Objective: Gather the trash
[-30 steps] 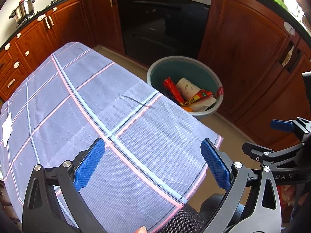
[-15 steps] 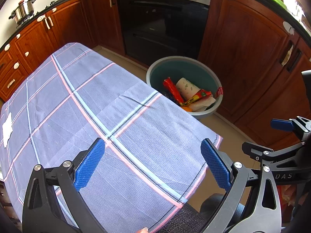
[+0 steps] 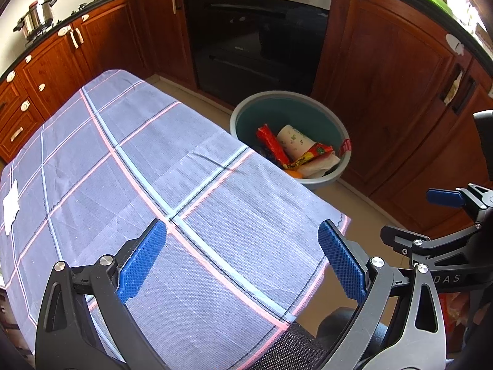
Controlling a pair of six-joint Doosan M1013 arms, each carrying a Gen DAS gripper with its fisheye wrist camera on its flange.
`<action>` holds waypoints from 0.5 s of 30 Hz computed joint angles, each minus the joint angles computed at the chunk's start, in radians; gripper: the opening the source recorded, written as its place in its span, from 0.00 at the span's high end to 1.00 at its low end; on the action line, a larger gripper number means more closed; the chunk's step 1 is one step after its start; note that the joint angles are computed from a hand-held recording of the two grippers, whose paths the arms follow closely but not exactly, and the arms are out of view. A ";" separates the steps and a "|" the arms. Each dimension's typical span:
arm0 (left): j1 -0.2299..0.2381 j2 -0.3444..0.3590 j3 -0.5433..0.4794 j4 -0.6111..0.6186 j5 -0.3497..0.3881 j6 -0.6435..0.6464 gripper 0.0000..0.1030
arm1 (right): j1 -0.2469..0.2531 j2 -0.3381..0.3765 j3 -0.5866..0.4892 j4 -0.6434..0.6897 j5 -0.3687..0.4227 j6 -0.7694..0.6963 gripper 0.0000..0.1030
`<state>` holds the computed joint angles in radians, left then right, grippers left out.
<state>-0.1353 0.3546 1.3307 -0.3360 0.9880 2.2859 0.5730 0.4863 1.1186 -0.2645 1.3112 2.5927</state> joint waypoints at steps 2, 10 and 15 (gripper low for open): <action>0.001 0.001 -0.002 -0.003 0.004 0.003 0.04 | 0.000 0.000 0.000 0.000 0.000 0.001 0.05; 0.000 0.000 -0.002 0.003 0.003 0.002 0.04 | 0.000 0.001 -0.001 0.000 0.001 -0.001 0.05; -0.002 0.001 -0.003 0.010 0.007 -0.001 0.04 | 0.000 0.001 -0.001 -0.001 0.002 -0.001 0.05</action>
<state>-0.1371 0.3557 1.3278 -0.3260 0.9949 2.2854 0.5725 0.4875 1.1173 -0.2651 1.3134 2.5913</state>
